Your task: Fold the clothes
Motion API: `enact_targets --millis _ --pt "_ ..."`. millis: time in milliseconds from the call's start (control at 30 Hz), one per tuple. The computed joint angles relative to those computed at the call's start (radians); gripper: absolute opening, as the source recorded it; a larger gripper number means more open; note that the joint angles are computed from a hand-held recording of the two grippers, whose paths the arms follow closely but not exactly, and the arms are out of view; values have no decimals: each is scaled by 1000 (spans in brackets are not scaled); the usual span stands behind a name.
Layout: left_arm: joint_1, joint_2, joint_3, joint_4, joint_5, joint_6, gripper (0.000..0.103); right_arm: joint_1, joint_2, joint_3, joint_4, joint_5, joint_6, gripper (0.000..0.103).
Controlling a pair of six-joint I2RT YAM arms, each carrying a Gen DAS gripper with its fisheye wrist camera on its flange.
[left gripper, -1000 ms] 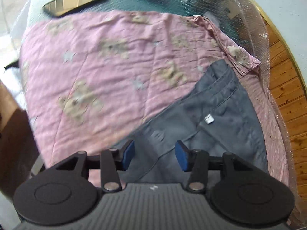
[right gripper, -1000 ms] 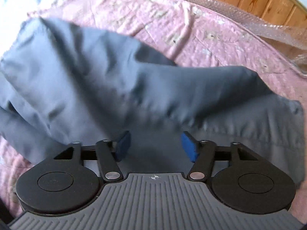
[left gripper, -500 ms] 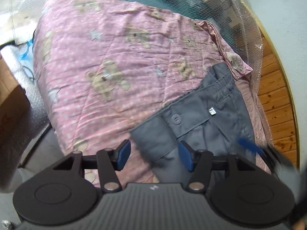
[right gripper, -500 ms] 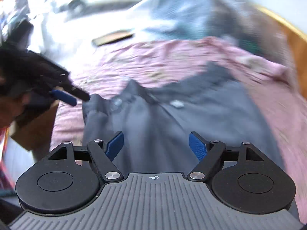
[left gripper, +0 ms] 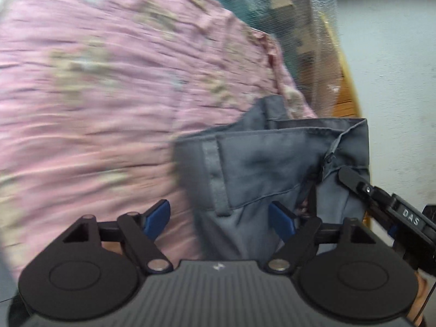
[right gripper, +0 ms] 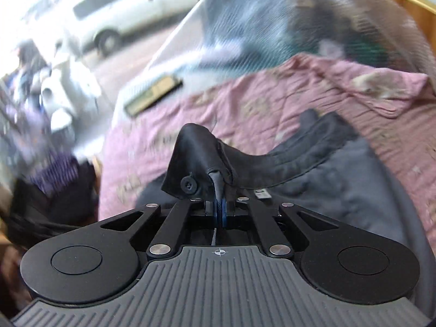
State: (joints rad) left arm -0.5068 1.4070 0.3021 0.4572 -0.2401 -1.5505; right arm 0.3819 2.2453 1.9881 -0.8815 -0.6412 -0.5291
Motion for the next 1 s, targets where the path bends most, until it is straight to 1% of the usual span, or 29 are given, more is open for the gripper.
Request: enact_targets --millis 33,67,100,133,167,233,267,300,333,367,400,433,467,533,567,600,633,667,700,733,767,833,867,900,933,967,1000 --pt "17 43 20 48 15 23 74 -8 4 10 1 -11 24 0" --pt "25 60 51 37 13 46 37 -12 8 20 3 -14 40 0" --pt "26 30 75 -36 6 44 14 -13 -2 8 19 -11 48 0" --pt "27 1 100 -110 -1 41 9 -9 -20 -15 41 -2 53 1" --pt "5 -74 124 -258 -60 -6 8 2 -49 -53 68 11 51 1" --pt "-31 -170 146 -467 -113 -74 8 46 -152 -210 171 42 45 1" --pt "-31 -170 135 -491 -96 -83 9 76 -204 -298 225 64 51 1" --pt "-17 -141 118 -487 -58 -102 9 117 -249 -401 292 99 72 1" --pt "3 -110 97 -466 -12 -128 13 164 -283 -501 360 139 101 2" --pt "10 -126 56 -436 -1 -151 13 208 -287 -568 394 171 122 9" --pt "18 -143 15 -405 9 -174 15 250 -273 -617 412 198 142 14" --pt "8 -206 -1 -463 -14 -200 17 275 -264 -661 426 209 151 20" --pt "-4 -274 -13 -534 -39 -229 29 275 -275 -708 444 200 161 26" --pt "-52 -464 -44 -714 -116 -285 47 202 -342 -785 445 107 176 34" --pt "-66 -533 -42 -799 -132 -307 48 147 -377 -803 417 51 166 36" --pt "-78 -604 -45 -857 -140 -299 48 85 -413 -811 378 10 141 39" --pt "-91 -633 -30 -878 -144 -262 48 18 -444 -808 327 -24 106 43" --pt "-105 -645 -10 -894 -150 -228 48 -50 -467 -798 278 -47 69 44" --pt "-95 -607 15 -835 -121 -140 49 -121 -488 -796 241 -51 40 44" --pt "-85 -554 47 -778 -90 -57 56 -195 -504 -792 210 -47 16 44" --pt "-73 -458 87 -695 -55 14 67 -270 -528 -810 207 -30 16 44" --pt "-61 -249 186 -604 -4 111 81 -422 -563 -848 225 15 38 44" --pt "-56 -156 245 -582 20 157 79 -498 -568 -853 234 37 50 45" --pt "-54 -88 290 -609 20 193 70 -571 -566 -850 246 61 63 45" --pt "-53 -30 321 -620 18 233 17 -642 -555 -840 260 85 78 45" --pt "-34 -20 301 -600 27 260 3 -722 -537 -822 268 99 122 45" --pt "-16 -59 231 -539 39 233 3 -798 -510 -797 268 104 175 45"
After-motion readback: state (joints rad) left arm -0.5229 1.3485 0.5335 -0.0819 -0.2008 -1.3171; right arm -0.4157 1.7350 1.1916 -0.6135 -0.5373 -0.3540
